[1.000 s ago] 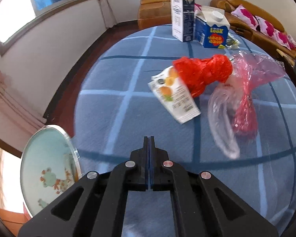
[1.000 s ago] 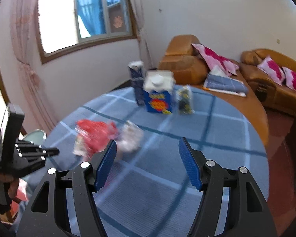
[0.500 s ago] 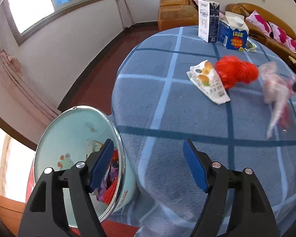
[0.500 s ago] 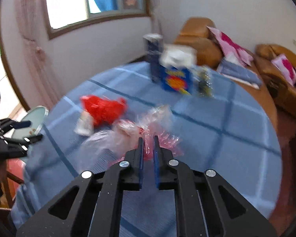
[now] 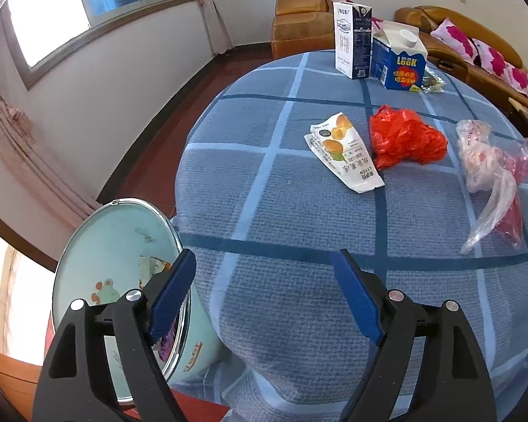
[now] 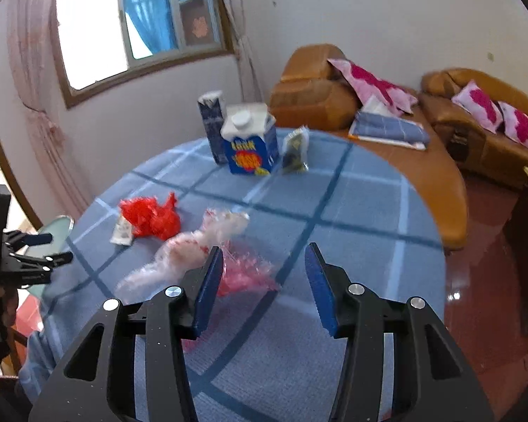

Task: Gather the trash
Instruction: 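Close the right tool on the pink plastic bag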

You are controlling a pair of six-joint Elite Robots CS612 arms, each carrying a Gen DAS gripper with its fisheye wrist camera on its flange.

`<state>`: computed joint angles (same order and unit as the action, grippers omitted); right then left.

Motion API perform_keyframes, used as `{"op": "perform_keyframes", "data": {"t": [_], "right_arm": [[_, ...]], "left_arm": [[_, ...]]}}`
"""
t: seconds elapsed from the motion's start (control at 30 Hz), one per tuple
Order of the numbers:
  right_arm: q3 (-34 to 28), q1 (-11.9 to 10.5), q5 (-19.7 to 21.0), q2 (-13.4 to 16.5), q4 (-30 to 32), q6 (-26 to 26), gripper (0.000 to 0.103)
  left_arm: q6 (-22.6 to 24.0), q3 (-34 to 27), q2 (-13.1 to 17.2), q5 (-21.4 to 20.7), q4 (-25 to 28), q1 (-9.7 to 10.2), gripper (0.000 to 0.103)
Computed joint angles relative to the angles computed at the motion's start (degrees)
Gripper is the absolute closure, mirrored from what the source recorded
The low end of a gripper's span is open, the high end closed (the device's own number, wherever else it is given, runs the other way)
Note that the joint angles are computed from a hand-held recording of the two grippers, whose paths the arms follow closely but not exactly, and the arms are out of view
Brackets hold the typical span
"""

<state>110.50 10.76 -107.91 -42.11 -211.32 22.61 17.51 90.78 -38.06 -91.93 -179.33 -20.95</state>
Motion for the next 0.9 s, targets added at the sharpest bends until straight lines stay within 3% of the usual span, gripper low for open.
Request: {"op": "perform_keyframes", "data": {"t": [0.23, 0.3, 0.43, 0.6, 0.67, 0.73, 0.77, 0.8, 0.83, 0.87, 0.9], "right_arm": [[-2.6, -0.3, 3.6, 1.2, 1.7, -10.3, 0.057], [-3.3, -0.8, 5.0, 1.3, 5.7, -10.5, 0.078], [-2.0, -2.0, 8.4, 1.6, 4.7, -6.0, 0.094], [1.5, -3.8, 10.1, 2.0, -2.6, 7.6, 0.096], [2.3, -4.0, 9.0, 2.4, -4.2, 11.9, 0.097], [2.5, -3.7, 6.5, 2.2, -3.0, 12.1, 0.096], [2.5, -3.6, 5.7, 2.0, -2.1, 11.8, 0.089], [2.7, -3.5, 4.7, 1.9, -1.8, 11.6, 0.072], [3.0, -3.2, 3.4, 1.7, -2.3, 11.3, 0.062], [3.3, -3.1, 2.9, 1.6, -2.9, 10.7, 0.055], [3.7, -2.9, 1.8, 1.3, -3.1, 9.0, 0.055]], "left_arm": [[-0.2, -0.4, 0.2, 0.7, 0.8, 0.11, 0.024], [-0.4, -0.6, 0.2, 0.3, 0.8, 0.04, 0.024], [0.4, -0.5, 0.0, -0.2, 0.7, -0.66, 0.024], [0.1, -0.9, 0.1, -0.2, 0.6, -2.00, 0.024], [0.1, -1.0, 0.1, -0.3, 0.7, -2.64, 0.024], [0.4, -0.7, -0.1, -0.5, 0.6, -3.04, 0.024], [0.7, -0.5, -0.2, -0.6, 0.3, -3.21, 0.024], [1.0, -0.2, -0.3, -0.6, 0.0, -3.34, 0.024], [1.1, 0.0, -0.4, -0.5, -0.3, -3.38, 0.024], [1.2, 0.1, -0.5, -0.5, -0.3, -3.34, 0.024], [1.3, 0.3, -0.5, -0.4, -0.3, -3.28, 0.023]]}}
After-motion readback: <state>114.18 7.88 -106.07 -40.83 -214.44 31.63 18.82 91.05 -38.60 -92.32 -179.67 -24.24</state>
